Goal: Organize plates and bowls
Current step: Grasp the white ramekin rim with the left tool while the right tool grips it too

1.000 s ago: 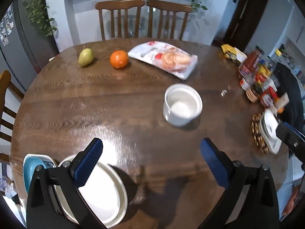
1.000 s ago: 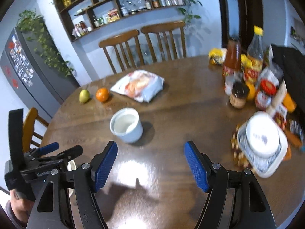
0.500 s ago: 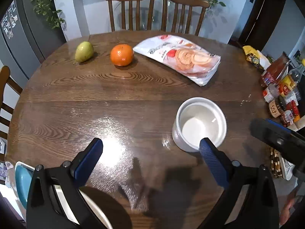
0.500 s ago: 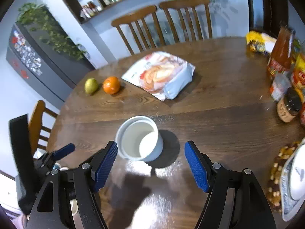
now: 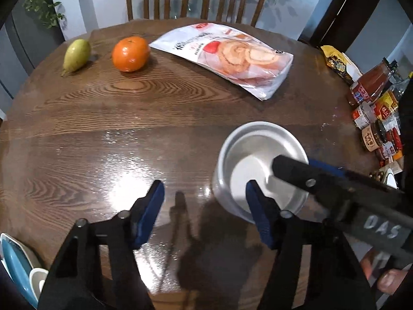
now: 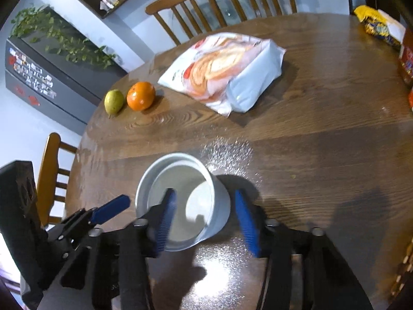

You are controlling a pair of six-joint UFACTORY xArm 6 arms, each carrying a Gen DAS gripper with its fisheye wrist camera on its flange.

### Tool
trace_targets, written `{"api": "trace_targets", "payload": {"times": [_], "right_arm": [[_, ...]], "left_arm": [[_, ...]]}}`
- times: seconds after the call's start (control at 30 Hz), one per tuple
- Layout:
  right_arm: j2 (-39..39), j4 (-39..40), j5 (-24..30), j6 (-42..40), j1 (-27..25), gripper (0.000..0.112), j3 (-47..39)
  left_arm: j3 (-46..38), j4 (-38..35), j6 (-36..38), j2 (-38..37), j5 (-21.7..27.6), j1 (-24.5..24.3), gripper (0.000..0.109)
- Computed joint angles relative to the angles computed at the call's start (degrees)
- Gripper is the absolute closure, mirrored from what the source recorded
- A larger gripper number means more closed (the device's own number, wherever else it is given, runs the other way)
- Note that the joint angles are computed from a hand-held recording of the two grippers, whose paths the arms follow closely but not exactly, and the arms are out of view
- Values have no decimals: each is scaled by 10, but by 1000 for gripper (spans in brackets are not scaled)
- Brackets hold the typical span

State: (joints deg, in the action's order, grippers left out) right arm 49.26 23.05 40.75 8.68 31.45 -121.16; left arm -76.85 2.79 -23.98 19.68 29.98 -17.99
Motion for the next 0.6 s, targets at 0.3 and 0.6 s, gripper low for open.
{"api": "trace_targets", "payload": {"times": [0.3, 0.6], "right_arm": [[1, -5, -2, 12, -3, 92, 6], [-1, -8, -9, 11, -2, 92, 10]], "left_arm": [[-22, -54, 49, 18, 3, -12, 76], [-20, -50, 57, 22, -8, -12, 79]]}}
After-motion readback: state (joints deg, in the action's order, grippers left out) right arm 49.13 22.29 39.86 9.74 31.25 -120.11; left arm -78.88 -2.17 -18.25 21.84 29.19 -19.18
